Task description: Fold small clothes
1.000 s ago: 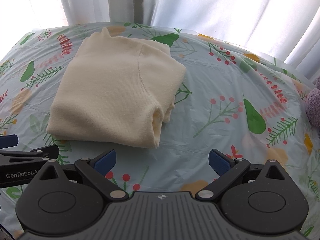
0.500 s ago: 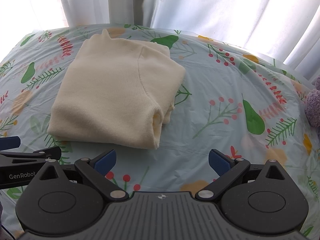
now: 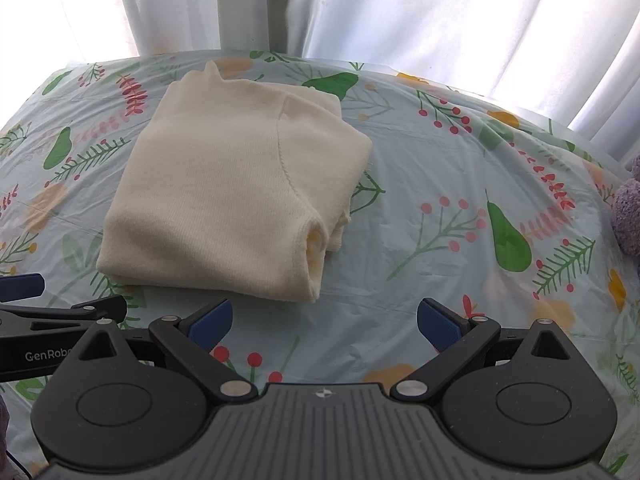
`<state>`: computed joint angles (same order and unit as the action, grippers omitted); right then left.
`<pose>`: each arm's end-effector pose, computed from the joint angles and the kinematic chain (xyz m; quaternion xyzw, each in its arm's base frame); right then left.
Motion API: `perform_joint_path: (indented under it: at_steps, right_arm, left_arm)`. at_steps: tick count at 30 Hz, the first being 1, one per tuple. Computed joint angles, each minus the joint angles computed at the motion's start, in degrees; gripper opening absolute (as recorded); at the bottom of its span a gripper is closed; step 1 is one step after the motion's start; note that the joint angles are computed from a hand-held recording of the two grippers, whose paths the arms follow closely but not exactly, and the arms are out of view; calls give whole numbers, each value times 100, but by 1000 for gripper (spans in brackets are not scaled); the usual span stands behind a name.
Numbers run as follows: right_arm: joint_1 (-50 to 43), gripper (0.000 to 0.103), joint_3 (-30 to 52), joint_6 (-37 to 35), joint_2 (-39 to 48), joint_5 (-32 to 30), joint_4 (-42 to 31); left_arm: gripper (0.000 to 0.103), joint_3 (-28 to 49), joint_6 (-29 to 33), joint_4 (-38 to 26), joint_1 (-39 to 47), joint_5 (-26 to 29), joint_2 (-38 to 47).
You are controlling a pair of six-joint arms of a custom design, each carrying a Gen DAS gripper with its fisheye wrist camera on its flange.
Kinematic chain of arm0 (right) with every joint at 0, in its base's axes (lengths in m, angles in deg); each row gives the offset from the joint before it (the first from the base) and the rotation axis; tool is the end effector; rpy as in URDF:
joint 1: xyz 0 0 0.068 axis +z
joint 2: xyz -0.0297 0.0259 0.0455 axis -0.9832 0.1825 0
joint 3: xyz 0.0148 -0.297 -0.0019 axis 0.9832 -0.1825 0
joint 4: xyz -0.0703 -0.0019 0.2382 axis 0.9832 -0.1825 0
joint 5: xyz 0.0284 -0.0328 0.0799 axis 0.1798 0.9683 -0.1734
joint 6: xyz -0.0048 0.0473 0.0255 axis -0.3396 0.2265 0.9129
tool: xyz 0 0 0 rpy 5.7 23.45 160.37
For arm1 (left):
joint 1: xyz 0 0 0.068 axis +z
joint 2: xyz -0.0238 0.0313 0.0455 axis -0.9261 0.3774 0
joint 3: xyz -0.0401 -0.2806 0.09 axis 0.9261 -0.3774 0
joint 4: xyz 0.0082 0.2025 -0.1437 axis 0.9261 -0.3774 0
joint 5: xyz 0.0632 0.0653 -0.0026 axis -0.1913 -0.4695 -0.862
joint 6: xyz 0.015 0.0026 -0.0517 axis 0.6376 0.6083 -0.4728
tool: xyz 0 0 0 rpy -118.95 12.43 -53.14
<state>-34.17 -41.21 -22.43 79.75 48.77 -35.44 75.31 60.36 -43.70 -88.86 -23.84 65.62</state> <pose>0.1544 0.1334 0.1851 0.1116 0.9600 -0.0578 0.2503 0.2319 -0.0874 0.1927 0.1433 0.9644 -0.0247 0.2207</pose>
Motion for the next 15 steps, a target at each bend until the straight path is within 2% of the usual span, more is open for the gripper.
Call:
perform_joint_path:
  at_steps: [15]
  right_arm:
    - [59,99,61,80,89,49,-42]
  left_arm:
    - [96,6,58,20,38,69,55]
